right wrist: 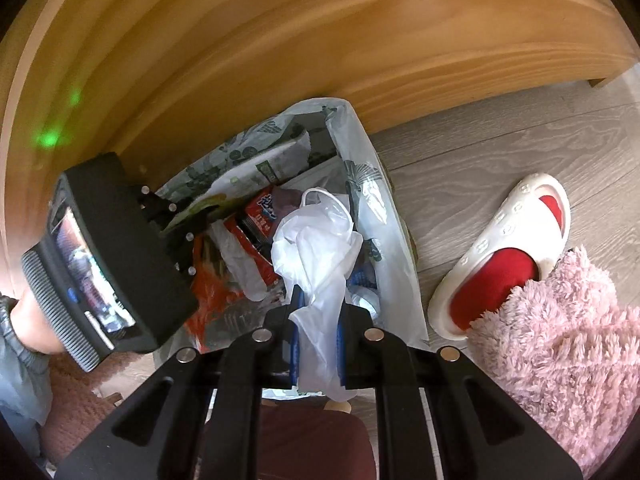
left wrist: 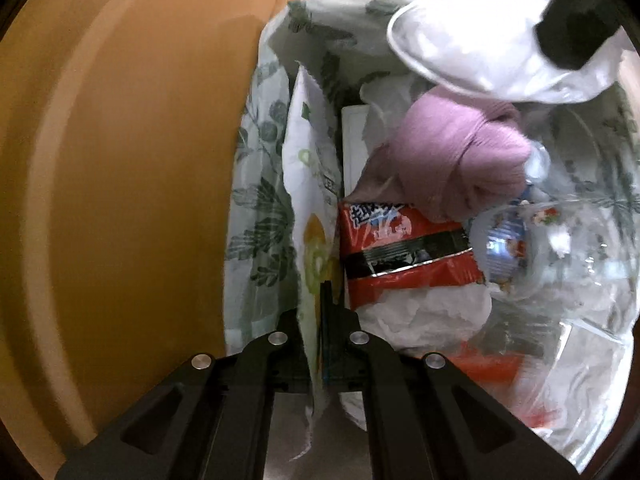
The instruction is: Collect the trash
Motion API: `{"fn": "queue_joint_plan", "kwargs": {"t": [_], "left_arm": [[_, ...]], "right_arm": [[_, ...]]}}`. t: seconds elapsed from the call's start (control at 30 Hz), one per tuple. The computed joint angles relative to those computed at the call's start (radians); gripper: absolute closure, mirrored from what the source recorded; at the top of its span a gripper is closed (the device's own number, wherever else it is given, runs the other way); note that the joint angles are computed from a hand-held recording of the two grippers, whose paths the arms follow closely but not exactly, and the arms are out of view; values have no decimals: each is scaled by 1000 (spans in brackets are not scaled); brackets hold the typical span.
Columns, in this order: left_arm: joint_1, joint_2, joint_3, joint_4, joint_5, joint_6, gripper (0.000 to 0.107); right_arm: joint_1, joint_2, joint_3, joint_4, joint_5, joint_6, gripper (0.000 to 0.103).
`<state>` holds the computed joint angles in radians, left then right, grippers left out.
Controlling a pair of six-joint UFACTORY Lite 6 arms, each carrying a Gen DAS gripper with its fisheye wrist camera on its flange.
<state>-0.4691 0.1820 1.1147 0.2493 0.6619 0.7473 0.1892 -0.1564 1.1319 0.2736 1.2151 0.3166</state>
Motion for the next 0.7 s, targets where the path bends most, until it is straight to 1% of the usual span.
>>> {"fn": "queue_joint_plan", "kwargs": {"t": [0.1, 0.27, 0.4, 0.47, 0.53, 0.6, 0.63, 0.7], "left_arm": [[4, 14, -30, 19, -27, -10, 107], [28, 53, 15, -43, 1, 19, 107], [43, 72, 21, -34, -13, 25, 106], [27, 66, 32, -63, 14, 6, 105], [57, 93, 91, -128, 36, 55, 104], [75, 104, 134, -186, 73, 99, 94], [81, 114, 176, -195, 106, 112, 92], [76, 101, 178, -190, 121, 114, 80]], "right_arm": [[0, 1, -3, -3, 2, -2, 90], [0, 9, 4, -3, 5, -5, 90], [3, 8, 6, -7, 10, -7, 90], [8, 8, 6, -9, 7, -1, 90], [12, 7, 7, -10, 8, 1, 90], [13, 7, 7, -9, 7, 0, 90], [13, 7, 9, -10, 8, -1, 90], [14, 6, 14, -13, 10, -2, 90]]}}
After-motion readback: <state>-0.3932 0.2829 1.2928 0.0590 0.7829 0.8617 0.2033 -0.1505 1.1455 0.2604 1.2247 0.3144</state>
